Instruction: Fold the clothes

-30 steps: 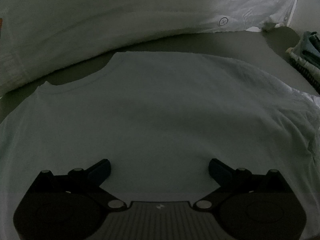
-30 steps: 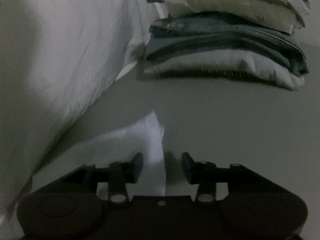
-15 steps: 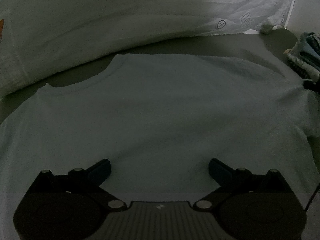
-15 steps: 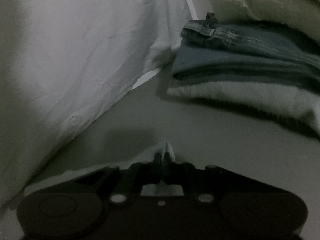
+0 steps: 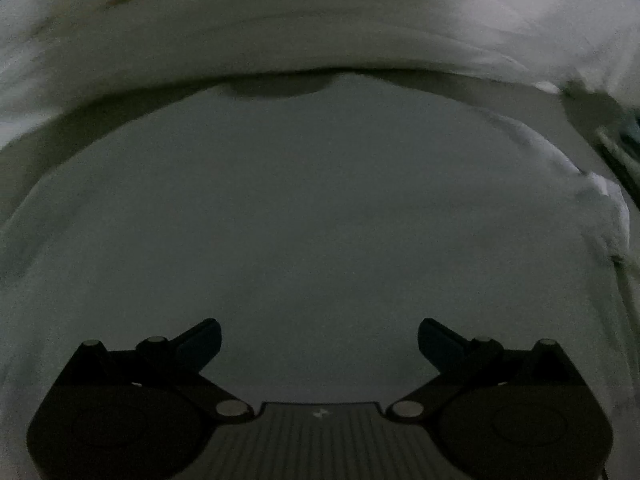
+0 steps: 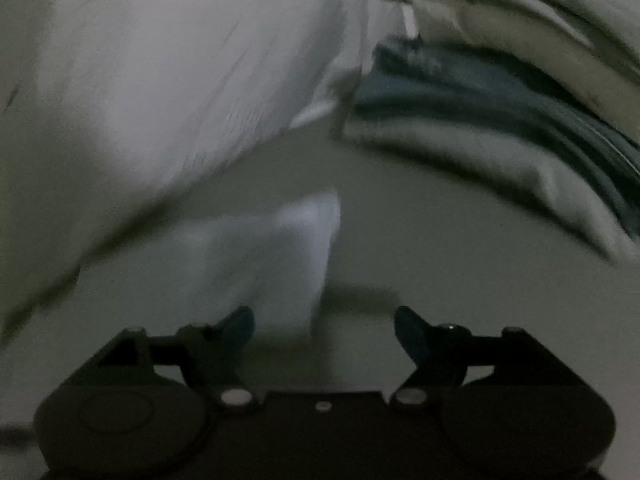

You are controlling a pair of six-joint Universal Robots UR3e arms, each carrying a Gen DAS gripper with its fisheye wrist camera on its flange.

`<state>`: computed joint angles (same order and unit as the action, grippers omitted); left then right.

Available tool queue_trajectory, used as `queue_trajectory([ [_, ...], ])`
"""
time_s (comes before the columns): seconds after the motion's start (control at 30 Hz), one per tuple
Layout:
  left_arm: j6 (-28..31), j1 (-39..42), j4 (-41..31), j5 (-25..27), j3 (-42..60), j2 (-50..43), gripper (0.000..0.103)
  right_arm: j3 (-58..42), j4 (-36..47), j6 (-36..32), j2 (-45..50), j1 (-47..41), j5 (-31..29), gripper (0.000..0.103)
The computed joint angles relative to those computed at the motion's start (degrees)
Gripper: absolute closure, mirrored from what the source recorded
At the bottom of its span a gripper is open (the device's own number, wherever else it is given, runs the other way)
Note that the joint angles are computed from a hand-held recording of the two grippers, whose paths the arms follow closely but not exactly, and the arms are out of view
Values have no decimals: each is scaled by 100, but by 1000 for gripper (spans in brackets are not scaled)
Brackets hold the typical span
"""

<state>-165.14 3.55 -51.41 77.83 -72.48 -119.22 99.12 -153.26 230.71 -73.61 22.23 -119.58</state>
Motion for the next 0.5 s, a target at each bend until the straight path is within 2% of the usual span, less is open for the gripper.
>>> queue_trajectory([
  [0.07,377,474,182,6,-1200,936,0,40,792,500,-261,638,-264,21],
  [0.2,1349,1545,690,-90,-3400,2768,0,-237,2334,1686,-483,1643,-388,21],
  [0.27,1827,2253,348,-340,-4131,3662,0,-444,2821,2078,-442,2017,-388,20],
  [0.33,2320,3040,-333,-634,-4625,4447,0,-660,3095,2184,-349,2295,-362,19],
  [0.5,3543,4530,-1637,-761,-5543,6016,0,-1583,3572,1634,259,2694,-197,19],
])
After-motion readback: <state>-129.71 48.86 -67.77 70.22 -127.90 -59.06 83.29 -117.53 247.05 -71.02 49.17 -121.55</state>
